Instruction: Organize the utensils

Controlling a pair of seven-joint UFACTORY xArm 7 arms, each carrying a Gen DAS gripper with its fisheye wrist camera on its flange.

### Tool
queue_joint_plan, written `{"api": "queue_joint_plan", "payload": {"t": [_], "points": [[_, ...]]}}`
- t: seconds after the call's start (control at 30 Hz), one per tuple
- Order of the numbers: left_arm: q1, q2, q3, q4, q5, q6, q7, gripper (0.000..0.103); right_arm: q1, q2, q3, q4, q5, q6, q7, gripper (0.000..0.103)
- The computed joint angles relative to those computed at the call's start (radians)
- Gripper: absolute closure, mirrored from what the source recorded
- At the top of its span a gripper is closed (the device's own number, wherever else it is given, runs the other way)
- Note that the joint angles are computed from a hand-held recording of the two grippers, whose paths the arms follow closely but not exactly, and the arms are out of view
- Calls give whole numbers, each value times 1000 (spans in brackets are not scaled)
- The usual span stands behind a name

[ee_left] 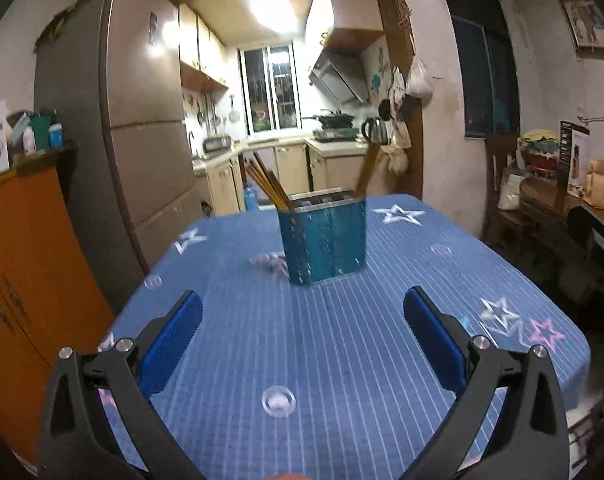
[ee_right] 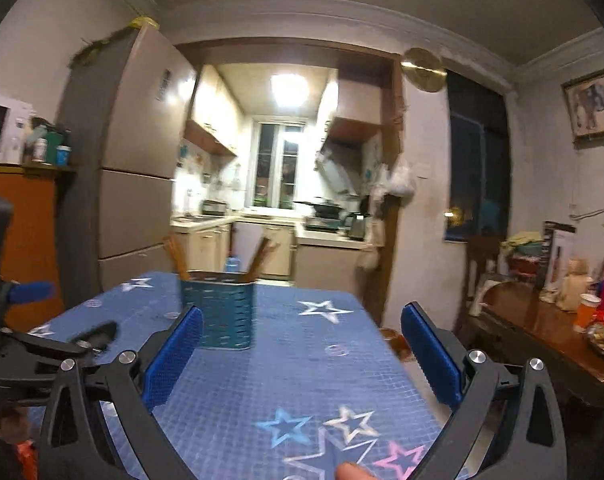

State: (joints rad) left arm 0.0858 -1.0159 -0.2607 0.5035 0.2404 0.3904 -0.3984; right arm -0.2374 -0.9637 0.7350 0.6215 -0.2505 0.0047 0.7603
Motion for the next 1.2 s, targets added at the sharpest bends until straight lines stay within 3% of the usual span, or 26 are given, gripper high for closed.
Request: {"api": "queue_joint_plan", "payload": {"t": [0.13,0.5,1.2], "points": [[-40,-69,12,-53,-21,15,-3,6,68,4,-17,-12,-18,62,-32,4],[-58,-152,-26,-116,-23,56,-41,6,132,31,-4,-2,-50,180,2,4],[-77,-167,-48,-135,1,72,-78,6,177,45,-35,-24,-102,210,83,4]]}}
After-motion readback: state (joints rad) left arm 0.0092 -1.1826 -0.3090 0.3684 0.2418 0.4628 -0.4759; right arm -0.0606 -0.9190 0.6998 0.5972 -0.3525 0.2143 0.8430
